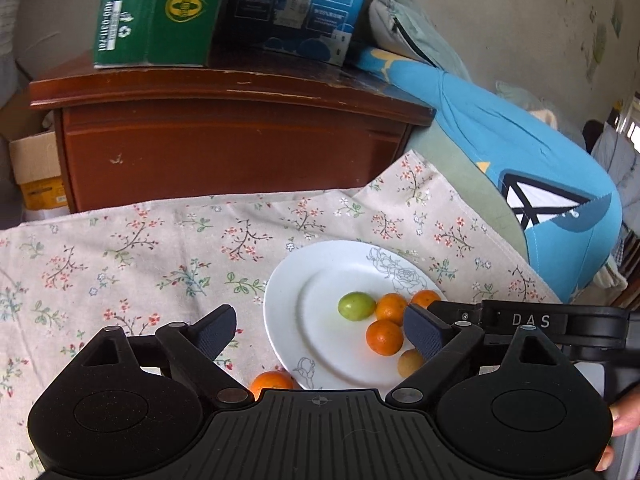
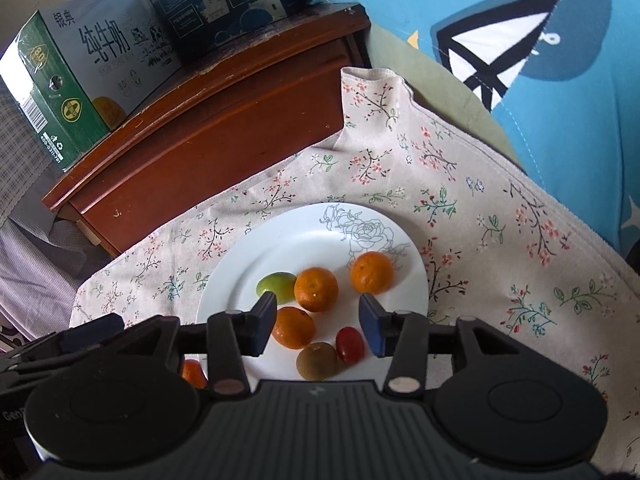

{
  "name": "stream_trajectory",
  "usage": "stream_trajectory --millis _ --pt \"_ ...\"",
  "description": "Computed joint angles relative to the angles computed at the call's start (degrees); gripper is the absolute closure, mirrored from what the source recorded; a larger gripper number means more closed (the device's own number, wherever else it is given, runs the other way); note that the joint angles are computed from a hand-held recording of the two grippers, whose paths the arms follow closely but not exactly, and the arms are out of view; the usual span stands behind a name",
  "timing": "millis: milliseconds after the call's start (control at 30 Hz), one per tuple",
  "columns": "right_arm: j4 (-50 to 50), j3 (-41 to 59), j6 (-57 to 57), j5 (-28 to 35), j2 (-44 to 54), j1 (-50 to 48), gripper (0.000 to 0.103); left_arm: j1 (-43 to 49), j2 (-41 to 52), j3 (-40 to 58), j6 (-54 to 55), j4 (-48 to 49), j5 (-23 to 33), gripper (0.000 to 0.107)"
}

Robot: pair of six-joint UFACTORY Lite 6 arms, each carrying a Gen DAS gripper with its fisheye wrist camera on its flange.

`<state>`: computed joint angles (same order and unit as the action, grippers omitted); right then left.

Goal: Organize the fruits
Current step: 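Move both grippers back to the fruits beside the plate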

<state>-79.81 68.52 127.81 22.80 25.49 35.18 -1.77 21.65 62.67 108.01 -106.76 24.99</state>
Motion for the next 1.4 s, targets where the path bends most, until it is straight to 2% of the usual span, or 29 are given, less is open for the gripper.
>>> stream_trajectory --millis 67,233,367,533,900,1233,1400 --pt "-1.3 -0.5 1.6 0.3 -0.3 0.6 0.041 2.2 -1.3 -1.1 -3.1 3.1 2.4 0.015" --pt "-4.4 -1.7 4.9 0.6 -0.5 2.2 0.035 6.2 -4.3 -2.2 -11.8 14.1 3.5 0.015" --pt "-5.4 -2.0 4.3 -1.0 -0.3 3.6 0.029 8.4 -7.0 -4.1 -15.9 20.9 1.0 0.015" --pt "-5.5 -2.2 2.4 -1.1 -0.5 6.4 0.028 12.2 -9.5 -7.5 -18.6 25.7 1.0 0.015" --pt "-4.0 -3.4 1.6 2.3 -0.2 14.2 0.027 16.8 -13.1 -12.6 -19.1 27.5 -2.0 0.015" --pt "5.4 0.1 -7.0 3.8 4.0 17.9 0.027 15.8 -13.2 -14.1 -19.2 31.2 -5.9 0.015" --pt "-1.1 -1.1 0.6 1.2 4.3 17.5 0.027 15.1 -9.9 -11.0 -20.1 34.3 -8.8 0.015"
